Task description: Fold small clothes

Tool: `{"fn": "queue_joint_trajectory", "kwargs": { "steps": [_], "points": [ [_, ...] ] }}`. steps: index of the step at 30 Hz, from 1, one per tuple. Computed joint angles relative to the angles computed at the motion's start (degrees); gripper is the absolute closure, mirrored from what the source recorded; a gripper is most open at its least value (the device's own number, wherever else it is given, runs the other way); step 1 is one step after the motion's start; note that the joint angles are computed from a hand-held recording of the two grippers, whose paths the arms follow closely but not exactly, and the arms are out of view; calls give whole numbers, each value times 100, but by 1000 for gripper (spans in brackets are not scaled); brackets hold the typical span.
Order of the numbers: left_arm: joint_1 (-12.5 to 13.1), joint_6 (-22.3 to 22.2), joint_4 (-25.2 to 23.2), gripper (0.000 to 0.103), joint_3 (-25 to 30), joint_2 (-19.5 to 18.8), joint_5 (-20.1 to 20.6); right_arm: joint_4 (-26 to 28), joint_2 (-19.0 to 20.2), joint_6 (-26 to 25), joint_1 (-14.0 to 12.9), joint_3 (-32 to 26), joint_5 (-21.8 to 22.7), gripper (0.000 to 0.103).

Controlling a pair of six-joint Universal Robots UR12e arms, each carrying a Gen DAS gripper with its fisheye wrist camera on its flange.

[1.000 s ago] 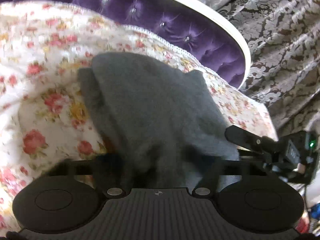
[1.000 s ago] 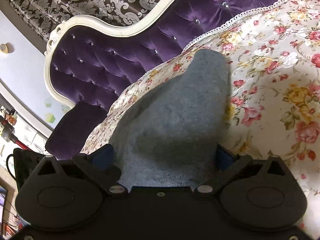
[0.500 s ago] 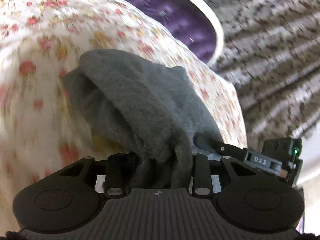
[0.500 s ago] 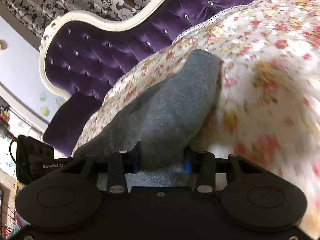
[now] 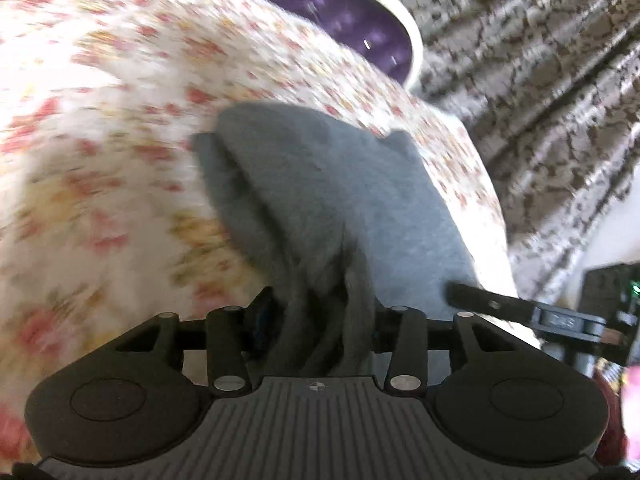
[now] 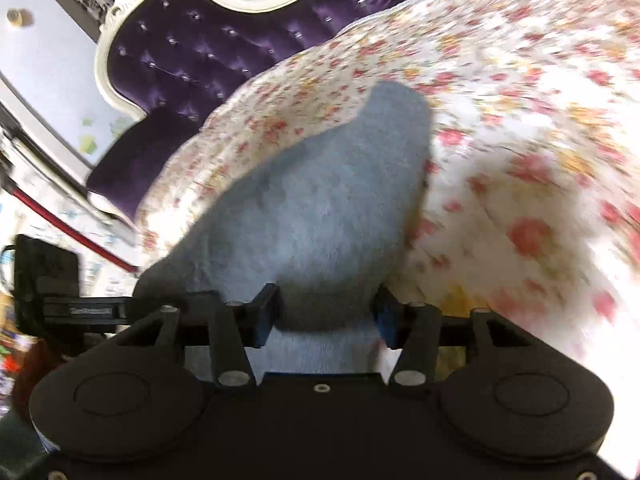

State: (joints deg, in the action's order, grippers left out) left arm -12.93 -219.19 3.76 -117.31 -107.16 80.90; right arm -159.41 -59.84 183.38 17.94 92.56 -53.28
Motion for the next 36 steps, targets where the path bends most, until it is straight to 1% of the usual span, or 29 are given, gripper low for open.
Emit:
{"fn": "queue_joint_trajectory", "kwargs": {
  "steps": [1,3,5,7,9,11,12,13,14,15,17,19,20,21,22,23,24,25,26,28,29,31,33,34,36],
  "points": [
    [-49,-43,75,60,-66,30,238,-119,-44,18,18,82,-134,41],
    [-164,-98,105,56,-133,98,658,-371,-130,74,61,242,-425,36],
    [-292,-170,29,52,-137,150,1136,-606,-206,-48,143,352,-887,29],
    [-436,-71,21,52,-146,214,1575,-891,-264,-214,210,447,-1220,29],
    [-623,191,92,52,-54,216,2177,-1440,-326,-313,214,645,-1312,26],
    [-767,522,338,50,62,163,2651,-2097,-319,-368,223,750,-1351,14],
    [-820,714,538,48,142,104,2827,-2389,-289,-374,222,751,-1299,11],
    [-858,870,704,40,226,37,2931,-2605,-249,-364,214,725,-1201,7],
    [-875,994,850,34,312,-41,2970,-2757,-204,-341,212,678,-1103,5],
    [-878,1056,929,33,364,-97,2940,-2842,-170,-335,206,644,-1007,4],
    [-867,1070,1044,33,470,-230,2864,-2835,-53,-324,207,457,-802,0],
    [-839,1011,892,33,588,-363,2848,-2838,61,-286,228,277,-724,0],
    [-823,1000,724,33,654,-435,2881,-2803,113,-249,246,183,-717,0],
    [-826,935,501,33,658,-446,2938,-2774,136,-212,235,147,-691,0],
    [-810,800,117,33,700,-457,2961,-2709,184,-138,238,64,-665,0],
    [-770,655,-153,30,684,-453,2879,-2674,240,-28,234,-15,-595,0],
    [-704,492,-244,30,603,-425,2693,-2660,297,90,225,-88,-501,0],
    [-642,261,-145,29,520,-424,2497,-2657,313,154,217,-94,-421,0],
    [-632,192,-10,28,481,-434,2481,-2603,339,190,212,-141,-339,0],
    [-649,298,-86,27,487,-409,2535,-2472,386,154,204,-241,-133,0],
    [-649,264,-126,27,496,-400,2534,-2402,410,115,207,-290,-21,0],
    [-661,239,-161,26,520,-407,2544,-2047,501,-63,220,-483,241,0],
    [-665,218,-178,26,522,-402,2554,-1519,603,-302,255,-707,340,0],
    [-667,227,-181,26,518,-401,2563,-1200,665,-443,271,-843,328,0],
    [-681,242,-220,25,554,-418,2592,-579,792,-565,301,-1110,36,0]
  ]
}}
